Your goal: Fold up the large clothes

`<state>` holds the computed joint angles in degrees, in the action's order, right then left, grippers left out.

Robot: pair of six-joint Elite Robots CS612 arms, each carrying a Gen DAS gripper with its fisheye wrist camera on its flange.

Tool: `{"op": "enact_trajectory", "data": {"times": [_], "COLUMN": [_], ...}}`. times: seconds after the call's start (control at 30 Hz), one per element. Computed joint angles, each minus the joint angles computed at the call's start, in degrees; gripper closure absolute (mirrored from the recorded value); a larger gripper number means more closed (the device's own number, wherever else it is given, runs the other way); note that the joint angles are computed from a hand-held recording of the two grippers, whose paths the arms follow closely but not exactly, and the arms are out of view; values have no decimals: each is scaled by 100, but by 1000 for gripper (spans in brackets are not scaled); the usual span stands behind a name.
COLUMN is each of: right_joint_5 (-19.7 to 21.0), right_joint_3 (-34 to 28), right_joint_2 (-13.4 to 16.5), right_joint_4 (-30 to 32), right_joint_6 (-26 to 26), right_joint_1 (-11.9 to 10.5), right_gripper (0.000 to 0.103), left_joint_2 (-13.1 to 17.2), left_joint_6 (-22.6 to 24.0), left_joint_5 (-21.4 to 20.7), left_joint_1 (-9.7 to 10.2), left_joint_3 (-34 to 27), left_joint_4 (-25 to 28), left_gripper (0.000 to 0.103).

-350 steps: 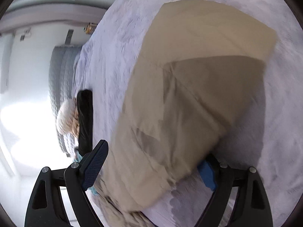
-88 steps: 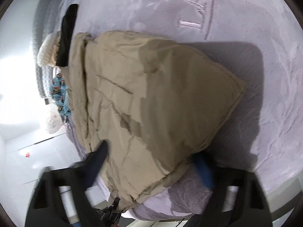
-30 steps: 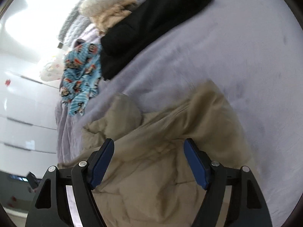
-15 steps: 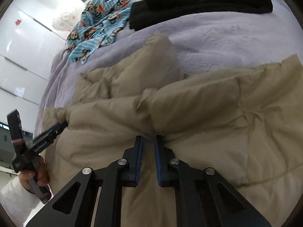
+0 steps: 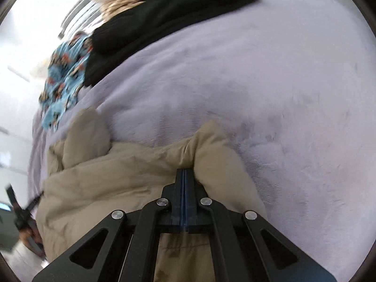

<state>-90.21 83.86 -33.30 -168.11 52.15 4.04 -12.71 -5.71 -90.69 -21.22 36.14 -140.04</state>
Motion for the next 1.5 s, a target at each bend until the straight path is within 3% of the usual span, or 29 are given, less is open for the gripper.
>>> {"op": "enact_trajectory", "data": {"times": [0.3, 0.47, 0.67, 0.77, 0.83, 0.9, 1.0, 1.1, 1.17, 1.23, 1.27, 1.3, 1.37, 1.5], "right_joint_5": [-3, -368, -608, -548, -476, -438, -343, -217, -182, -93, -51, -33, 50, 187], "right_joint_3": [-147, -169, 233, 497, 697, 852, 1063, 1261, 1348, 1425, 1457, 1469, 1496, 1527], "right_joint_2": [231, -19, -403, -585, -708, -799, -922, -1010, -1039, -1056, -1056, -1047, -1027, -959], "right_joint_4": [-171, 390, 202, 39, -93, -196, -323, -505, -617, -694, -737, -759, -815, -996], "right_joint_6": [253, 478, 726, 926, 1121, 1286, 1389, 1575, 1724, 1863, 1913, 1962, 2027, 2113], "right_joint_1": [-64, 49, 253, 357, 444, 535, 647, 770, 841, 887, 905, 933, 960, 1002], "right_gripper": [103, 99, 92, 80, 62, 53, 48, 27, 24, 24, 24, 23, 14, 14], "left_joint_2": [306, -200, -921, -1264, -1483, -1687, -1938, -2143, -2245, -2324, -2355, -2397, -2460, -2479], "left_joint_6": [-204, -6, 162, 175, 167, 180, 156, 220, 227, 212, 194, 143, 147, 176], "left_joint_5": [97, 277, 159, 85, 1, -98, -213, -292, -343, -385, -388, -354, -323, -364], "left_joint_1": [-21, 3, 84, 95, 94, 96, 88, 67, 61, 58, 59, 54, 44, 49], "left_joint_3": [-522, 167, 1269, 1837, 2237, 2617, 3102, 3487, 3675, 3821, 3883, 3980, 4129, 4174], "left_joint_4": [357, 121, -238, -304, -376, -453, -597, -620, -625, -640, -681, -813, -1036, -926], "left_gripper": [45, 45, 45, 45, 45, 45, 45, 45, 45, 37, 14, 5, 5, 5]}}
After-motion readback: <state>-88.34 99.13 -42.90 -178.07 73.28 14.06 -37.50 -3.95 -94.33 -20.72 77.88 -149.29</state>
